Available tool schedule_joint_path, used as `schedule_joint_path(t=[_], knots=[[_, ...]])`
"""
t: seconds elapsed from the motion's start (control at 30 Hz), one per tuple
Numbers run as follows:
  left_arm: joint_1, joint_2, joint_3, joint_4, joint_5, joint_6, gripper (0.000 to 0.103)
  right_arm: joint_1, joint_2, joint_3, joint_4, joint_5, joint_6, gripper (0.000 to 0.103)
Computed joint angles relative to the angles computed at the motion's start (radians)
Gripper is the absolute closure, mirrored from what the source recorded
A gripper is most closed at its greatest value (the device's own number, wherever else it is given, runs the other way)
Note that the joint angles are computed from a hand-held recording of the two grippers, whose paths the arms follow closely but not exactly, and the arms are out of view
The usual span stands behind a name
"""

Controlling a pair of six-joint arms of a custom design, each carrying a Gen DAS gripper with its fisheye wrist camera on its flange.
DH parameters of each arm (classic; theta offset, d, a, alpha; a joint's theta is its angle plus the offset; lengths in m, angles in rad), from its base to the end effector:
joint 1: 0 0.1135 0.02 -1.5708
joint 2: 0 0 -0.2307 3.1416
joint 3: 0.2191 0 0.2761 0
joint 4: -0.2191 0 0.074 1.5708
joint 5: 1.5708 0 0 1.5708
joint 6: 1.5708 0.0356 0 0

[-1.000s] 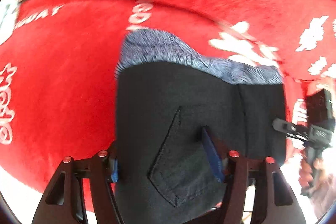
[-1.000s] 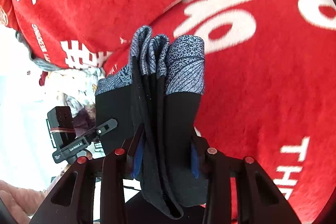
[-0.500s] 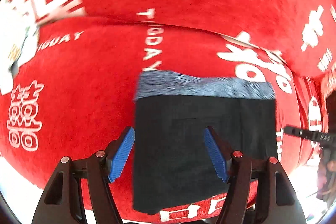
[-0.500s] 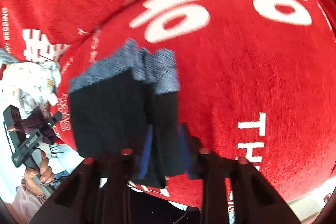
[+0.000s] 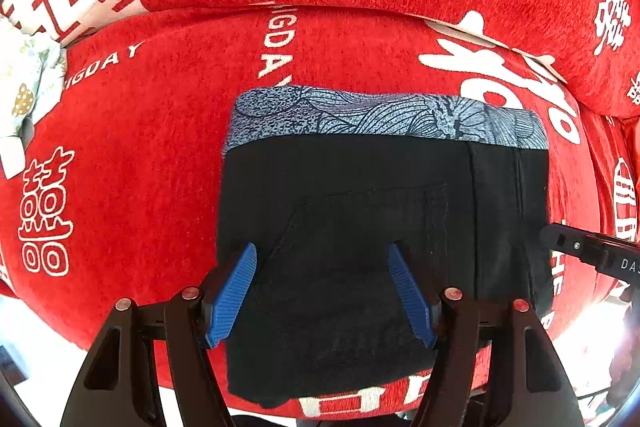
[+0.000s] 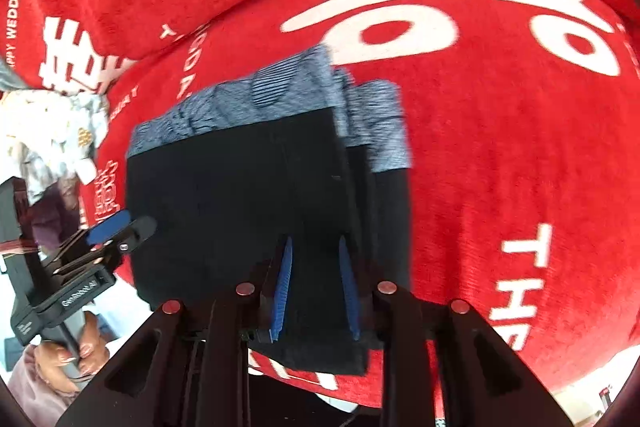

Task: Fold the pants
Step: 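Open the right gripper and lift it off the stack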

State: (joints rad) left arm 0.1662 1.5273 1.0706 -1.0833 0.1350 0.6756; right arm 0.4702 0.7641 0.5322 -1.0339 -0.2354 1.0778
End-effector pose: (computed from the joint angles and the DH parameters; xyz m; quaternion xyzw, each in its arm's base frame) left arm 0.2786 0.0419 0.1698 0.2524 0.9652 -0.0553 0.0416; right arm 0.1408 0.0809 0.1660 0.2766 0.9419 0.1885 0.0268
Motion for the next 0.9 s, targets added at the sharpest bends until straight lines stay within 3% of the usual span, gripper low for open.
schedule_joint_path(t=[0.1, 0.17, 0.3, 0.37, 0.7, 0.83, 0.9], knots=[[0.01, -0.013, 0.013, -0.024, 0.001, -0.003, 0.033, -0.01, -0.05, 0.003, -0.071, 0.001, 0.022, 0.062], [0.007, -0.017, 0.019, -0.035, -0.007, -0.002, 0.019, -0.026, -0.104, 0.004, -0.134, 0.002, 0.016, 0.057], [-0.009, -0.063, 0.011, -0.045, -0.047, 0.011, 0.017, 0.034, -0.125, 0.047, -0.188, 0.025, 0.084, 0.053], [-0.018, -0.078, 0.016, -0.068, -0.065, 0.02, 0.003, 0.079, -0.11, 0.072, -0.181, 0.036, 0.133, 0.046], [-0.02, -0.175, 0.042, -0.173, -0.086, 0.029, 0.002, 0.274, 0.112, 0.316, -0.239, 0.146, 0.233, 0.021], [-0.02, -0.196, 0.057, -0.205, -0.105, 0.022, 0.002, 0.32, 0.192, 0.411, -0.292, 0.185, 0.243, 0.0], [-0.018, -0.198, 0.069, -0.22, -0.108, 0.022, 0.002, 0.339, 0.221, 0.451, -0.318, 0.201, 0.247, 0.0]])
